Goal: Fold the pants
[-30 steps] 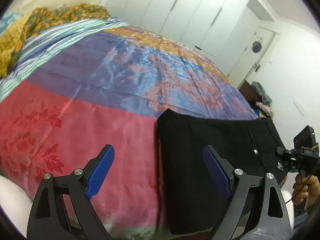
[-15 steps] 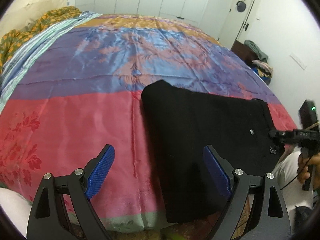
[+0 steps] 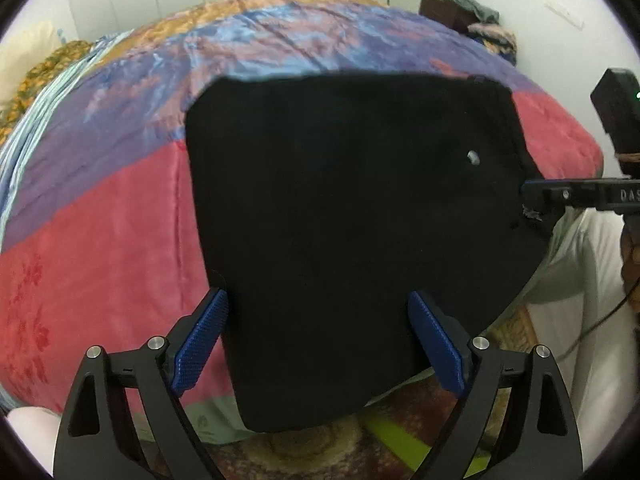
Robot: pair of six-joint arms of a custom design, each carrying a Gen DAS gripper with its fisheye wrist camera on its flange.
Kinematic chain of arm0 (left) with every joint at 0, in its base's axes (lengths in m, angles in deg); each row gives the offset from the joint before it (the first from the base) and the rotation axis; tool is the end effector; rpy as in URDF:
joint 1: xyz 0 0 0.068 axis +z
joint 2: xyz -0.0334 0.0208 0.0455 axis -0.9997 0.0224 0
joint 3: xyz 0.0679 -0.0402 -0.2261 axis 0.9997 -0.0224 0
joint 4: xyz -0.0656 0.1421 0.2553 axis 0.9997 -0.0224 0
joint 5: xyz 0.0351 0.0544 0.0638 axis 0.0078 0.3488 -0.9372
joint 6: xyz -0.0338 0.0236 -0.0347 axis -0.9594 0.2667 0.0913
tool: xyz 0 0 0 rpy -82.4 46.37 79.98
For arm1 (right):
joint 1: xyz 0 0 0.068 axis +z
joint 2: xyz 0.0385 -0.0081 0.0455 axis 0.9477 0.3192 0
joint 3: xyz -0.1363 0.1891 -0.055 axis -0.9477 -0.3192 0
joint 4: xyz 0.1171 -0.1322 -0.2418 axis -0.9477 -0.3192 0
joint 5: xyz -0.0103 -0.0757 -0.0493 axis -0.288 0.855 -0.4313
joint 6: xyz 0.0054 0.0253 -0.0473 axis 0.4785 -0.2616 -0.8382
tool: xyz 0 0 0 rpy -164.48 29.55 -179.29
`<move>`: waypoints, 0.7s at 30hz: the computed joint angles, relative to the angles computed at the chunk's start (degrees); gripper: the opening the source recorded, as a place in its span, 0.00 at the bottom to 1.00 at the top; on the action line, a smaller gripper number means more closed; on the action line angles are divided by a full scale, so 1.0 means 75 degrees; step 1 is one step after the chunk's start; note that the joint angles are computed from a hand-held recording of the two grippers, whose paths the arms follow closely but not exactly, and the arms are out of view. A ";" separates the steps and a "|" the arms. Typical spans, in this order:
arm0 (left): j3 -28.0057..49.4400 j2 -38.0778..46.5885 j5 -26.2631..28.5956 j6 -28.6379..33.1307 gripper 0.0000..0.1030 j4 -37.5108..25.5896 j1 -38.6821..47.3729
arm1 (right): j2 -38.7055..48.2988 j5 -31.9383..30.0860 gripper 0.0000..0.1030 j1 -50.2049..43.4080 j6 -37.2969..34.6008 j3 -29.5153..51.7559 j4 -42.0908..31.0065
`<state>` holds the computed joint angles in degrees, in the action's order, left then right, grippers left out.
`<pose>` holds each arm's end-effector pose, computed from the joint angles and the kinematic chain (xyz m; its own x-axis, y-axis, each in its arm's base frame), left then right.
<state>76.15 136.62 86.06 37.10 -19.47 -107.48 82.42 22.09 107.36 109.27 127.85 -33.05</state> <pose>0.2246 -0.0836 0.2141 -0.6981 0.4788 -0.5323 0.5880 0.8076 -0.0448 0.2347 0.1701 0.1868 -0.8634 0.2662 -0.4286 0.0575 0.8959 0.4405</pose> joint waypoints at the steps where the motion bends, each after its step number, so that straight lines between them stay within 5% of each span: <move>1: 0.0198 0.0017 0.0205 -0.0058 0.88 -0.0122 0.0184 | -0.0119 -0.0064 0.35 -0.0082 0.0100 0.0017 -0.0007; 5: 0.0663 0.0149 0.0552 -0.0350 0.88 -0.0115 0.0549 | 0.0112 0.0506 0.35 -0.0248 -0.0764 0.1349 -0.0634; 8: 0.0863 0.0531 0.0151 -0.0488 0.88 0.0009 0.0380 | 0.0833 0.0623 0.35 -0.0551 -0.1531 0.2543 -0.0838; 14: 0.1018 0.1225 -0.0243 -0.0724 0.88 0.0034 0.0228 | 0.2377 0.0056 0.36 -0.1564 -0.1475 0.2641 -0.0372; 17: 0.0926 0.1091 -0.0285 -0.0719 0.88 0.0032 0.0265 | 0.2038 -0.0018 0.36 -0.1660 -0.1056 0.2078 0.0241; 21: 0.0894 0.1115 -0.0311 -0.0767 0.88 0.0055 0.0248 | 0.1346 0.0553 0.36 -0.1203 -0.0958 0.2128 -0.0377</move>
<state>82.85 144.98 83.73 31.35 -19.05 -105.63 92.52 26.24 98.34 102.08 143.82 -35.88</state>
